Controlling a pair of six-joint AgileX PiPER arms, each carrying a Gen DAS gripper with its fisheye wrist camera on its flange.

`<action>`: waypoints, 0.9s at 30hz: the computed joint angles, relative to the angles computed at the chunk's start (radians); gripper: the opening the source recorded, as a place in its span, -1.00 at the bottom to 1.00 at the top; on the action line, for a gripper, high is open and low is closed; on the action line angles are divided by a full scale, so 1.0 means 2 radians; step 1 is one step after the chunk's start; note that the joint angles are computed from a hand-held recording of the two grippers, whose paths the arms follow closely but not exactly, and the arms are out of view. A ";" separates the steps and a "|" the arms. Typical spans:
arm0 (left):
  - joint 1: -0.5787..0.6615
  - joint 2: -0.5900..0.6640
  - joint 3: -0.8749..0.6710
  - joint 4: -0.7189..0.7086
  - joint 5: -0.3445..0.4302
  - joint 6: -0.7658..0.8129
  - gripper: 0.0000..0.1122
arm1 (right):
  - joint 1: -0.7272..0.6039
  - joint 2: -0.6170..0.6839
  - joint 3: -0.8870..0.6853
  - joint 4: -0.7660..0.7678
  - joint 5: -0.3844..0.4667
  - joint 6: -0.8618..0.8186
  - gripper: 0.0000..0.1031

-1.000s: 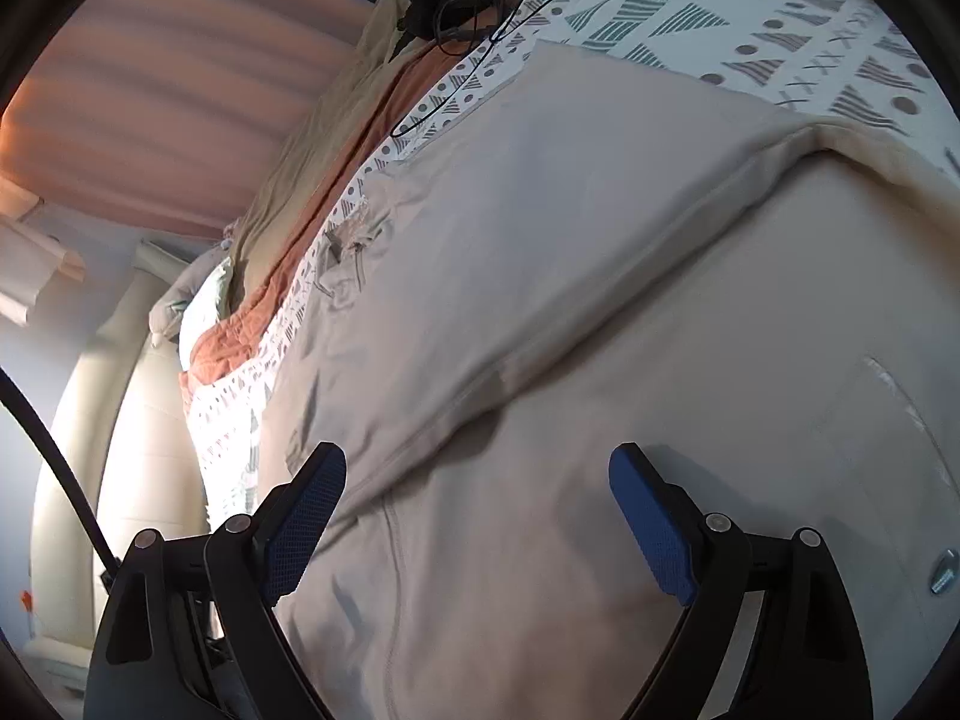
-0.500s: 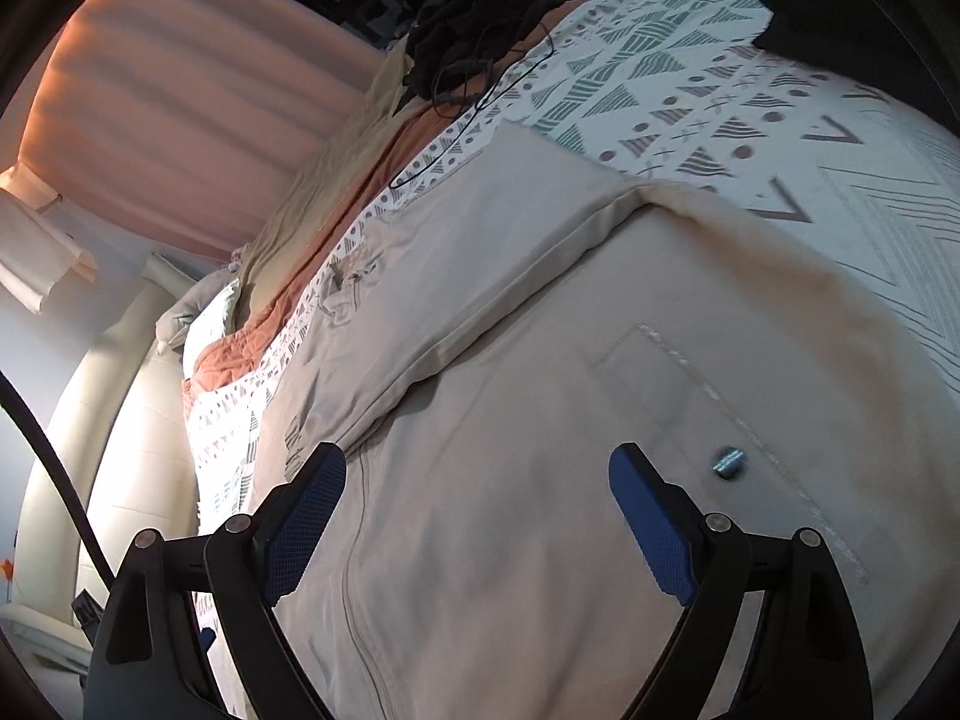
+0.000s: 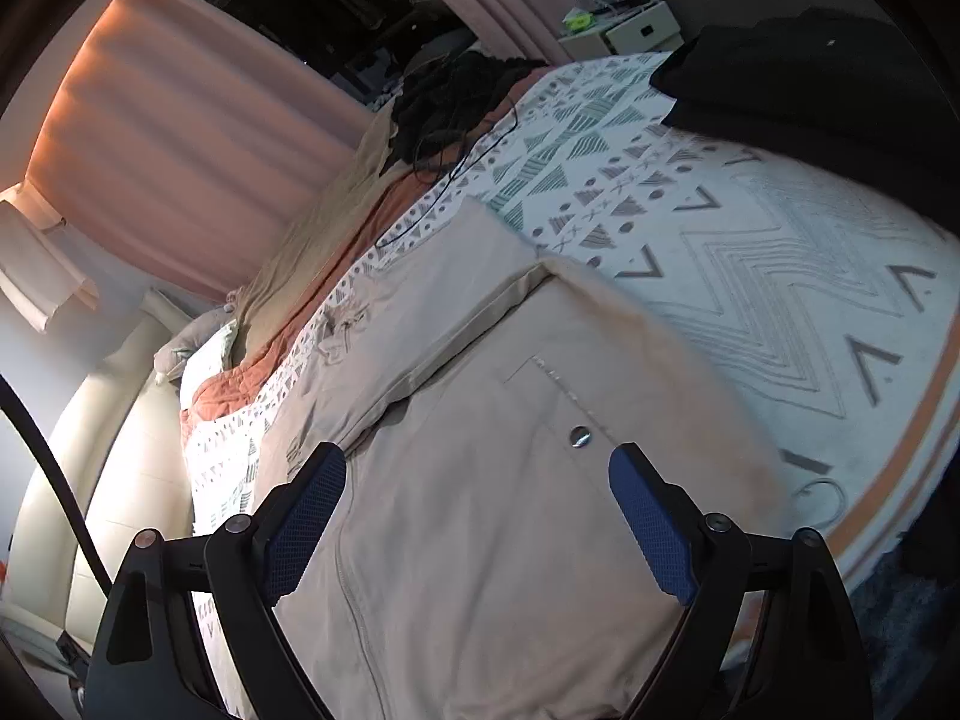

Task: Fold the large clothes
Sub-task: 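Move both tools to the edges of the folded beige jacket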

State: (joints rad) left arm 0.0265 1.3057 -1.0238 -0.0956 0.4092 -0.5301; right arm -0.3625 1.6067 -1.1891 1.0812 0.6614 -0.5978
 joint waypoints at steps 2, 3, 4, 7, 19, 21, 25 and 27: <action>0.009 -0.027 0.021 -0.010 -0.002 0.009 0.78 | -0.015 -0.031 0.023 -0.017 -0.011 0.002 0.72; 0.013 -0.039 0.029 -0.011 -0.002 0.013 0.78 | -0.022 -0.046 0.035 -0.021 -0.014 0.001 0.72; 0.018 -0.051 0.038 -0.022 0.000 0.028 0.78 | -0.031 -0.060 0.047 -0.022 -0.012 -0.002 0.72; 0.048 -0.086 0.061 -0.097 0.017 0.110 0.78 | -0.062 -0.095 0.072 -0.023 0.010 -0.013 0.72; 0.228 -0.154 0.156 -0.367 0.118 0.437 0.72 | -0.197 -0.108 0.090 -0.010 0.162 -0.102 0.72; 0.255 -0.149 0.170 -0.394 0.136 0.475 0.61 | -0.210 -0.097 0.086 -0.016 0.184 -0.115 0.72; 0.288 -0.127 0.198 -0.437 0.156 0.530 0.39 | -0.223 -0.064 0.076 -0.022 0.218 -0.142 0.72; 0.294 -0.113 0.208 -0.454 0.160 0.548 0.32 | -0.220 -0.042 0.068 -0.023 0.222 -0.146 0.72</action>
